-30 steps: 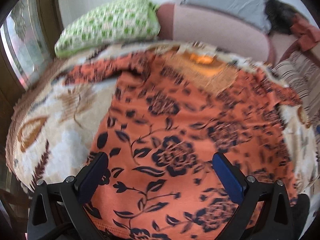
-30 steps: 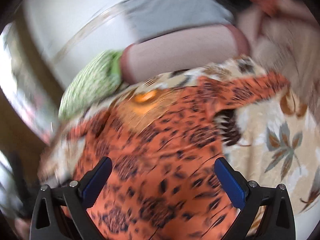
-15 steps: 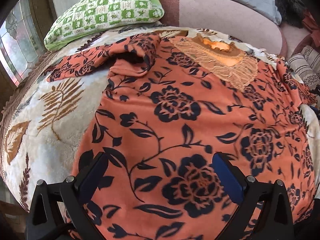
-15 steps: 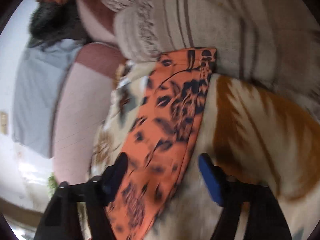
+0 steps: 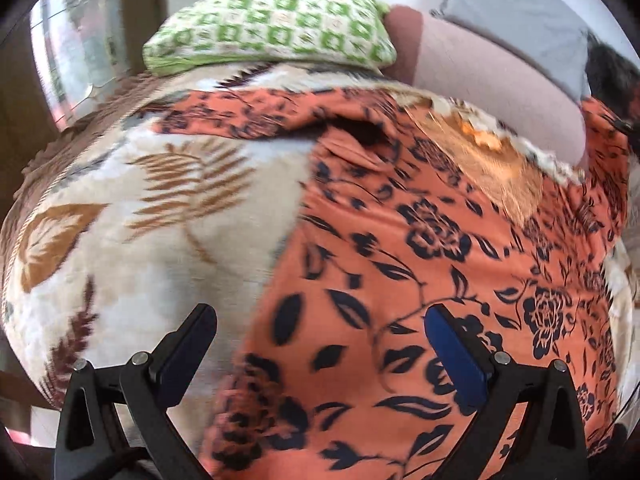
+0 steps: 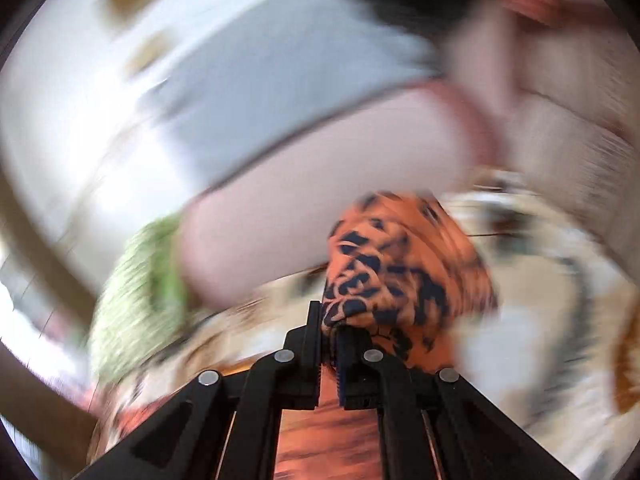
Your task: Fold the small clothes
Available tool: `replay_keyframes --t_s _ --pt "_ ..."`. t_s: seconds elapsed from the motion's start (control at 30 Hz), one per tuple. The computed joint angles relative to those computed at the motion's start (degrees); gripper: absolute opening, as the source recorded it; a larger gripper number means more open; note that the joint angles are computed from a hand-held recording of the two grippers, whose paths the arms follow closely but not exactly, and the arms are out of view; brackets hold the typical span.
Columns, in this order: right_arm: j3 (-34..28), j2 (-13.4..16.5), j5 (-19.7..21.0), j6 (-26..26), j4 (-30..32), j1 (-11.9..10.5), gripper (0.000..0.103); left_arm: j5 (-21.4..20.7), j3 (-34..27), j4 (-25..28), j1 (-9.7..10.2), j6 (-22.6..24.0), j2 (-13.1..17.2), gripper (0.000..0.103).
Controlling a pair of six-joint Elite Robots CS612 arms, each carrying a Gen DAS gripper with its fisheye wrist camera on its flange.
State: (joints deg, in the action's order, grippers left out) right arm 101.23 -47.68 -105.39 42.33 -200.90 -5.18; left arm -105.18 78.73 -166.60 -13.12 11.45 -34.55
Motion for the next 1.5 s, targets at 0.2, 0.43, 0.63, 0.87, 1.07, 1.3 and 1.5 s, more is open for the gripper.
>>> replay_keyframes --t_s 0.2,0.43,0.63,0.87,1.07,1.3,1.5 --pt "-18.6 11.0 10.3 -1.4 16.4 6.7 0.010 -1.3 -2.8 0.2 3.00 -5.1 1.2 0.103" --pt "-24.0 15.6 19.9 -5.3 22.5 7.6 0.076 -2.5 -9.4 2.5 5.06 -8.3 4.1 0.103" --pt "-20.2 15.3 23.4 5.6 3.8 5.1 0.089 -8.9 -23.5 10.8 5.46 -14.5 10.4 0.103" --pt "-35.0 26.6 45.5 21.1 -5.2 3.5 0.090 -7.8 -30.2 16.1 5.07 -15.9 13.9 0.103" --pt "-27.8 22.3 35.5 19.4 -13.1 4.1 0.090 -7.8 -34.4 18.4 5.07 -15.7 16.2 0.103" --pt "-29.3 24.5 31.7 32.8 -7.4 2.6 0.091 -8.4 -42.1 23.9 4.79 -17.1 19.9 0.103" --pt "-37.1 27.3 49.7 21.6 -8.0 4.6 0.091 -6.7 -50.7 28.0 5.02 -22.2 24.4 0.103"
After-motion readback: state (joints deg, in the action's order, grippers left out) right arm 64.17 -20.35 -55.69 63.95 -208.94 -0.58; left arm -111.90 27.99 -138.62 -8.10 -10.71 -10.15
